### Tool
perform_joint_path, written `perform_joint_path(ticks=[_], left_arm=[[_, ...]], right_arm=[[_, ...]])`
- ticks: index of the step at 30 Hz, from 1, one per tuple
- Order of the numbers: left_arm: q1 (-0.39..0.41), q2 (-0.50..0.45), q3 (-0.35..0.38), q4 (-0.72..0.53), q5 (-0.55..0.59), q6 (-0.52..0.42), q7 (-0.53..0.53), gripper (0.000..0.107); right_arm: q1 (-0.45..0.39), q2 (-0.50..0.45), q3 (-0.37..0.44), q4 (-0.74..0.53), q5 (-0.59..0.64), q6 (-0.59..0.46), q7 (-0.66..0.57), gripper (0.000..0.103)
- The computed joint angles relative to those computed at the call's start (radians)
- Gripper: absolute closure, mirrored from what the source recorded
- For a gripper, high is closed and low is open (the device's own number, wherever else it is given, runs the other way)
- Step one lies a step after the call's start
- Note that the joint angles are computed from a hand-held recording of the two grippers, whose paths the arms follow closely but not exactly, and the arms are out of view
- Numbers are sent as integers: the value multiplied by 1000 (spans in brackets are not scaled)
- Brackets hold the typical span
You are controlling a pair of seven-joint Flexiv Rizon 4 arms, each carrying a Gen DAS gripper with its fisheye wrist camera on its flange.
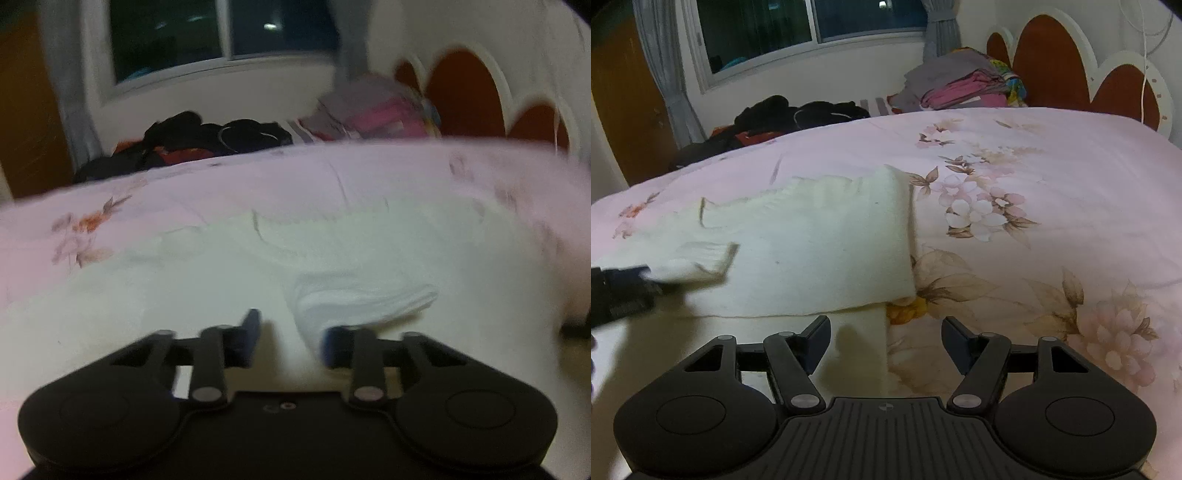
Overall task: Fold small clothes
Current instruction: 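Grasp the other sweater sleeve with the left tool, then fold the held sleeve over the sweater body, then open the left tool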
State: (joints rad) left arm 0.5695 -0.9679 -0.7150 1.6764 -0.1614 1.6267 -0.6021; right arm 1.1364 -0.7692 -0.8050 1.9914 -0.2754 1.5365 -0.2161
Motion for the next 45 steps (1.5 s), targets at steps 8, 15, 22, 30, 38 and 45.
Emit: perform_joint_path(ticks=[8,15,22,30,38,45], left_arm=[[76,-40,-100,-54,-163,-102,-94,102],[43,-30,-33,-110,-299,-176,-138,87],[2,-18,37,-144,-383,-267,-103,94],[44,-25,-71,-90,-467,-174,64,102],[51,-73,-84,-142,-402,-85,42,102],[-16,-43,54,-160,-374,-137,2,80]], right_arm=[[-86,-25,68,-61,-11,-2,10,53],[-113,-72,58,-127,-37,-11,23,53],[-144,-84,78,-144,-32,13,21,71],[-131,-78,80,-126,24,40,32,72],[-99,-82,59,-116,57,6,56,94],[-96,-23,70,-70,-3,2,60,94]])
